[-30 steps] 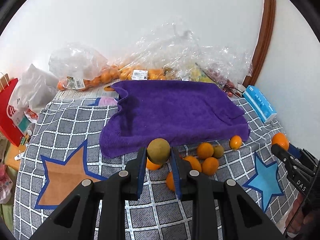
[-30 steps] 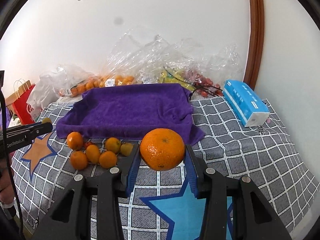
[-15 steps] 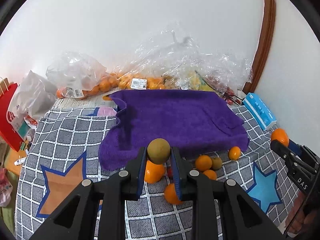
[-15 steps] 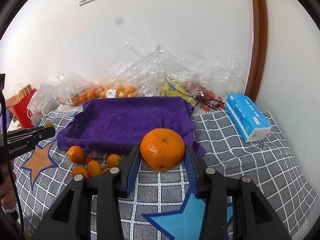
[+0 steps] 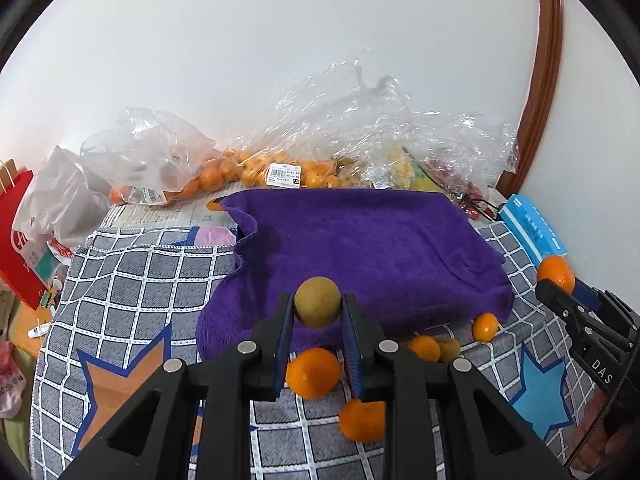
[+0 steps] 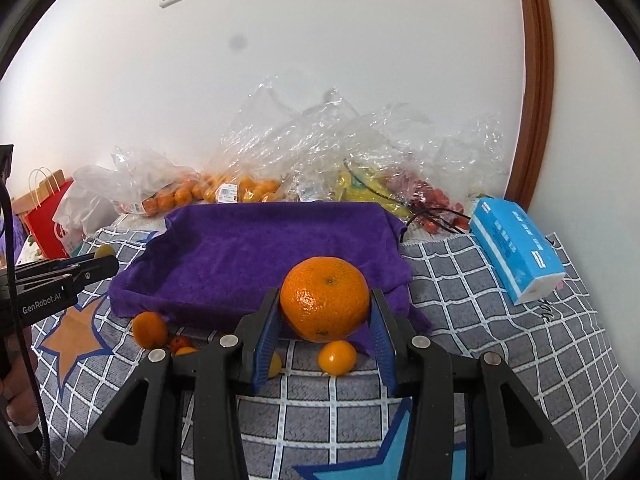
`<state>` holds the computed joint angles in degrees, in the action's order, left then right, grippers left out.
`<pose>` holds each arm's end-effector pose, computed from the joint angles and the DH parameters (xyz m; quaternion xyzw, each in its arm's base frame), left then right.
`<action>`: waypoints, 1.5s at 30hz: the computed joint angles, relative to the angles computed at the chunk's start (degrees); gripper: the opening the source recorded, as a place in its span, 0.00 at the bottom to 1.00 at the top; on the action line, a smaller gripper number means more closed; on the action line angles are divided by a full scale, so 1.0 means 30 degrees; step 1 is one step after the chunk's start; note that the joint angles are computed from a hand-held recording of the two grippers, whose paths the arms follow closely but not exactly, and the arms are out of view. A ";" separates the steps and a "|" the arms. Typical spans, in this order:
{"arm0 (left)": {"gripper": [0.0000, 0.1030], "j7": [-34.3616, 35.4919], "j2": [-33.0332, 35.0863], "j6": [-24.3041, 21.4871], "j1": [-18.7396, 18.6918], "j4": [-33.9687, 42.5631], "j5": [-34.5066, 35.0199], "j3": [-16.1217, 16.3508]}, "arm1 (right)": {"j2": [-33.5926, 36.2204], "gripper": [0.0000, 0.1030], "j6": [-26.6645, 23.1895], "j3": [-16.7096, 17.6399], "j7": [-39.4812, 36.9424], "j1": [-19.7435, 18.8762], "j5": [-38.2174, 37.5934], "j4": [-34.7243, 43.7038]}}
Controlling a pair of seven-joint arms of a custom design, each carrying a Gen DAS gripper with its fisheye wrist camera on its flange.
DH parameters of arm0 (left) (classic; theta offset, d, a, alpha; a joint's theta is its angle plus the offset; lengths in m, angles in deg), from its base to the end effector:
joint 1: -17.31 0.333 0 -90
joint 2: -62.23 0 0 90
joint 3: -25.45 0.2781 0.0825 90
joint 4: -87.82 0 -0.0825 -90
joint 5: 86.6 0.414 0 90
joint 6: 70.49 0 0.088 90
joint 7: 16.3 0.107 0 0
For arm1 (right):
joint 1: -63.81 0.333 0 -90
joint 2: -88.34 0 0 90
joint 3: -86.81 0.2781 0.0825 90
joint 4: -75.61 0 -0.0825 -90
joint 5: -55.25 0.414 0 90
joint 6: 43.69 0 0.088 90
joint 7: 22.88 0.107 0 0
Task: Organize fruits
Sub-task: 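Lift both held fruits and carry them over the purple towel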
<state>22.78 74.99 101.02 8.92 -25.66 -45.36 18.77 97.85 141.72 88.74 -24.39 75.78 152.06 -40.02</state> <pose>0.6183 -0.2119 0.3829 -0.6369 0.6574 -0.3208 0.2437 0.5932 0.0464 0.3563 -0.6591 0.5974 -0.2956 0.3483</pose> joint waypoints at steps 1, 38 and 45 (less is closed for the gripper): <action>0.22 0.0109 0.0128 -0.0075 0.0042 0.0144 -0.0102 -0.0042 | 0.0135 0.41 -0.0049 0.0010 0.0424 -0.0036 -0.0419 0.0091; 0.22 0.4919 0.6230 -0.1978 0.0372 0.6624 -0.4597 -0.0777 | 0.6252 0.41 -0.3308 0.0395 1.6817 -0.2303 -1.8318 0.4429; 0.22 0.4948 0.6581 -0.2078 0.0330 0.6803 -0.4795 -0.0705 | 0.6821 0.41 -0.3555 0.0107 1.8008 -0.2127 -1.9712 0.4678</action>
<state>37.62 94.73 94.79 9.91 -5.25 -59.74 16.65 118.31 131.05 89.06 29.63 69.40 92.93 -25.98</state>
